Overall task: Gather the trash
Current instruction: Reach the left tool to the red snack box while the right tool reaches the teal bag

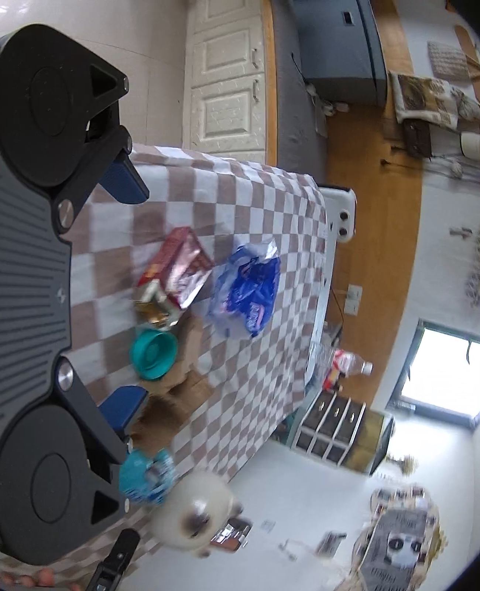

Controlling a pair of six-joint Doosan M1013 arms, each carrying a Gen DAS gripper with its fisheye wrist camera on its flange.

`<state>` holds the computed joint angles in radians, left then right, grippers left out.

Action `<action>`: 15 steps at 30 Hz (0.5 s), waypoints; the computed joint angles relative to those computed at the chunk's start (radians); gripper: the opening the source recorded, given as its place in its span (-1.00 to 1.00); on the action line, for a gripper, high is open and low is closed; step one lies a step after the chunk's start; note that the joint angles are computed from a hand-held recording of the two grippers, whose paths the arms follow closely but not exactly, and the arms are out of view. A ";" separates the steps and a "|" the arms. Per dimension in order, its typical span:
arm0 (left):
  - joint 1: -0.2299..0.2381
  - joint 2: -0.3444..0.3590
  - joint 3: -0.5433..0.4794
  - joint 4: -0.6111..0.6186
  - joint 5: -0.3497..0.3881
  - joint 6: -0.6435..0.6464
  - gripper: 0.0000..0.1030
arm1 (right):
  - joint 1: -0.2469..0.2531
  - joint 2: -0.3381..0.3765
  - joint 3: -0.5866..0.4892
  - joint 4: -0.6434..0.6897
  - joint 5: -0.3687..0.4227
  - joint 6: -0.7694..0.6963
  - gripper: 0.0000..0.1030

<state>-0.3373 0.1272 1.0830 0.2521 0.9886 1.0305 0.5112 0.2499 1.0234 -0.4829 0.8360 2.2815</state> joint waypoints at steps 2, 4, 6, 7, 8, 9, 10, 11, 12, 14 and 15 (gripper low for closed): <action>-0.004 0.027 -0.033 0.046 0.011 -0.049 1.00 | -0.020 0.025 -0.036 0.062 -0.004 -0.004 1.00; -0.003 0.050 -0.060 0.063 0.021 -0.064 1.00 | -0.041 0.057 -0.082 0.132 0.005 -0.011 1.00; -0.007 0.068 -0.082 0.089 0.035 -0.066 1.00 | -0.052 0.092 -0.129 0.171 0.028 -0.007 1.00; -0.008 0.075 -0.088 0.100 0.040 -0.061 1.00 | -0.060 0.108 -0.148 0.199 0.035 -0.013 1.00; -0.009 0.080 -0.091 0.111 0.043 -0.055 1.00 | -0.071 0.124 -0.169 0.244 0.048 -0.029 1.00; -0.010 0.084 -0.091 0.126 0.043 -0.055 1.00 | -0.083 0.139 -0.187 0.298 0.060 -0.046 0.98; -0.011 0.086 -0.089 0.135 0.040 -0.052 1.00 | -0.090 0.144 -0.189 0.332 0.058 -0.053 0.92; -0.011 0.090 -0.090 0.144 0.042 -0.047 1.00 | -0.096 0.144 -0.182 0.360 0.044 -0.058 0.90; -0.013 0.097 -0.096 0.157 0.050 -0.045 1.00 | -0.099 0.143 -0.173 0.377 0.033 -0.062 0.88; -0.018 0.114 -0.114 0.187 0.068 -0.045 1.00 | -0.100 0.145 -0.166 0.387 0.034 -0.067 0.88; -0.020 0.124 -0.126 0.200 0.078 -0.043 1.00 | -0.099 0.145 -0.160 0.381 0.030 -0.067 0.83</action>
<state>-0.3571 0.2512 0.9567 0.4517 1.0669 0.9875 0.4119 0.3952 0.8632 -0.1014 0.8663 2.2145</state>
